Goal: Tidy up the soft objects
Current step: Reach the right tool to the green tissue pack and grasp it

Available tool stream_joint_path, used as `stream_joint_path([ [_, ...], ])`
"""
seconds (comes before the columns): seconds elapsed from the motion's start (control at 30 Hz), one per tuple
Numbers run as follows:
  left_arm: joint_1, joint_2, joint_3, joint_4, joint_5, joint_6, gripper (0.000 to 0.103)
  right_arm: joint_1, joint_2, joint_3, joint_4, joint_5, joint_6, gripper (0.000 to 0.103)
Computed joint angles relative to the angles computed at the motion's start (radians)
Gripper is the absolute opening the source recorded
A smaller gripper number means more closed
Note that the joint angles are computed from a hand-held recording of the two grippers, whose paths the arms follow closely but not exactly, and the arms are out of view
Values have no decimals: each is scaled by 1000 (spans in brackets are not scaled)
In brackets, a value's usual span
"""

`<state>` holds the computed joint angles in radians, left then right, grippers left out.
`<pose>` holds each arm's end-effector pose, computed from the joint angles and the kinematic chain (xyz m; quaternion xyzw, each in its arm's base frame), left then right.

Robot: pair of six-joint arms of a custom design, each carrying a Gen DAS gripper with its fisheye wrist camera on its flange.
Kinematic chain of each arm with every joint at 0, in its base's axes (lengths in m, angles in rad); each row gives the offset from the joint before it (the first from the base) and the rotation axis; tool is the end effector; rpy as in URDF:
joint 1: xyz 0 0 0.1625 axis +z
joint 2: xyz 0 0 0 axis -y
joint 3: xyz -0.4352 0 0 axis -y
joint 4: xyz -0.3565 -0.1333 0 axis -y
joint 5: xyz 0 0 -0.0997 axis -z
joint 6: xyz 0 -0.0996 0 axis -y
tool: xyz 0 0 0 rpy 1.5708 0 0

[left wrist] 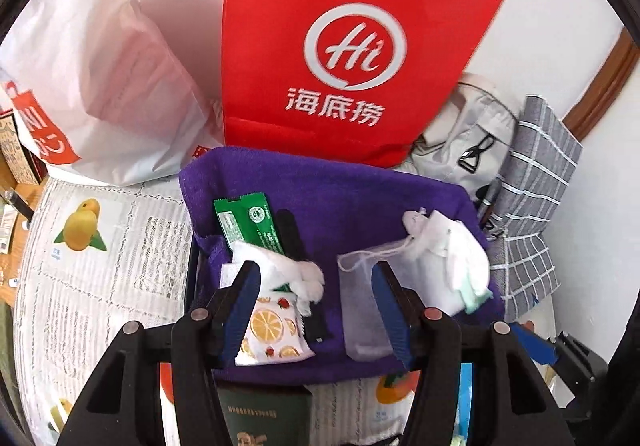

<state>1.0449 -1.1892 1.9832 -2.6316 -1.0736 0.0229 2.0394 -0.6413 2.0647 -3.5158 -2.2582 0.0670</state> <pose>-0.1103 -0.5502 0.2540 0.2288 0.9336 -0.1855 0.2041 0.3001 -0.4375 0.0532 0.0963 -0.9087 0.3203 0.2497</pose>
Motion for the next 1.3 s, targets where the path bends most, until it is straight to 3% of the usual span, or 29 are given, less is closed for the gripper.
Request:
stream_joint_path([
  [0.17,-29,-78,83,2,2,-18,56,25,-13,88,-43,-30,48,53],
  [0.37,-59,-182,202,-4,43,-44,56,36,10,176,-97,10,103,57],
  [0.5,-73,-255,288,-19,85,-63,56,59,37,209,-73,5,99,57],
  [0.73,-65,-355,374,34,62,-106,56,105,100,243,-60,-23,103,58],
  [1.0,-49,-447,433,66,36,-116,56,162,174,176,93,-179,75,58],
  [1.13,-36,-481,442,81,33,-102,56,153,188,146,172,-204,56,72],
  [1.3,-16,-500,440,89,20,-95,56,141,211,118,214,-235,52,77],
])
